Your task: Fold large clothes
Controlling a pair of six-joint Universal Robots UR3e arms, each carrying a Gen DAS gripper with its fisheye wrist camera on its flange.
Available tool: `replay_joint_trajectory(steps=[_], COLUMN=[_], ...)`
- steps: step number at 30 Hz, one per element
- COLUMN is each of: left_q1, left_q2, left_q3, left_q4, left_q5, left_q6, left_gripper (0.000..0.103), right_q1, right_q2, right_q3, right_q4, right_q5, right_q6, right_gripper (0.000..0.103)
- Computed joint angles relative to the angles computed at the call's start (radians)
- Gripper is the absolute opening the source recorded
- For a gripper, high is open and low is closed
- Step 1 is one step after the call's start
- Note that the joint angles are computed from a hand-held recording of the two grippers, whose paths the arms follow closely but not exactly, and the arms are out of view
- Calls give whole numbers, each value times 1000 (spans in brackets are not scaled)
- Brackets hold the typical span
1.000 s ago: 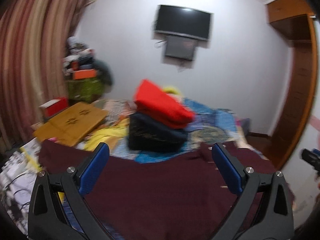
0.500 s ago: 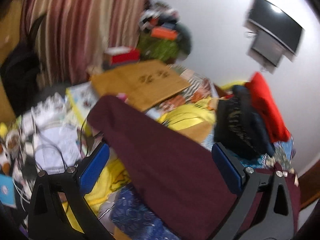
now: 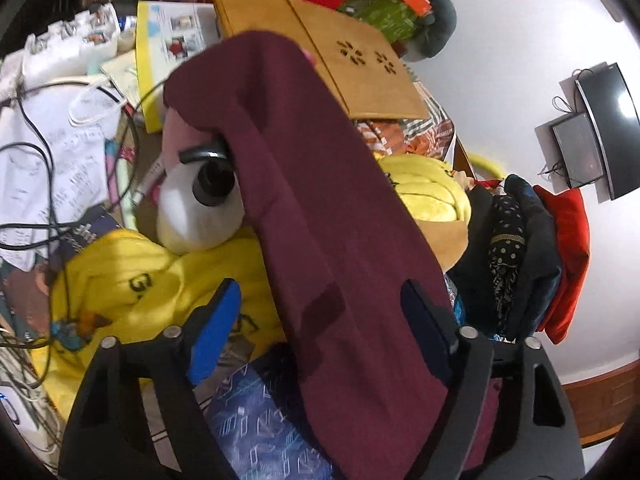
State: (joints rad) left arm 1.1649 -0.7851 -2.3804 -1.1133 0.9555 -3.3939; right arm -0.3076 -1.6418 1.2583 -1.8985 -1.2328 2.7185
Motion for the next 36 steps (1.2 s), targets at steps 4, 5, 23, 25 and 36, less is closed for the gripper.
replay_joint_trajectory(steps=[4, 5, 23, 25, 36], left_q1=[-78, -121, -824, -920, -1264], left_q2=[-158, -211, -620, -696, -1012], left_q3=[-21, -5, 575, 696, 1188], left_q4=[230, 287, 509, 519, 465], left_q5=[58, 110, 872, 926, 791], left_q6=[-63, -97, -185, -169, -83], left_gripper=[61, 52, 3, 3, 2], right_q1=[23, 26, -32, -54, -197], right_q2=[18, 21, -18, -26, -62], right_q3=[-7, -10, 44, 50, 76], right_q4=[-7, -5, -4, 5, 48], right_q5=[-30, -35, 23, 45, 169], right_q6=[0, -1, -30, -42, -68], right_gripper=[103, 103, 103, 103, 103])
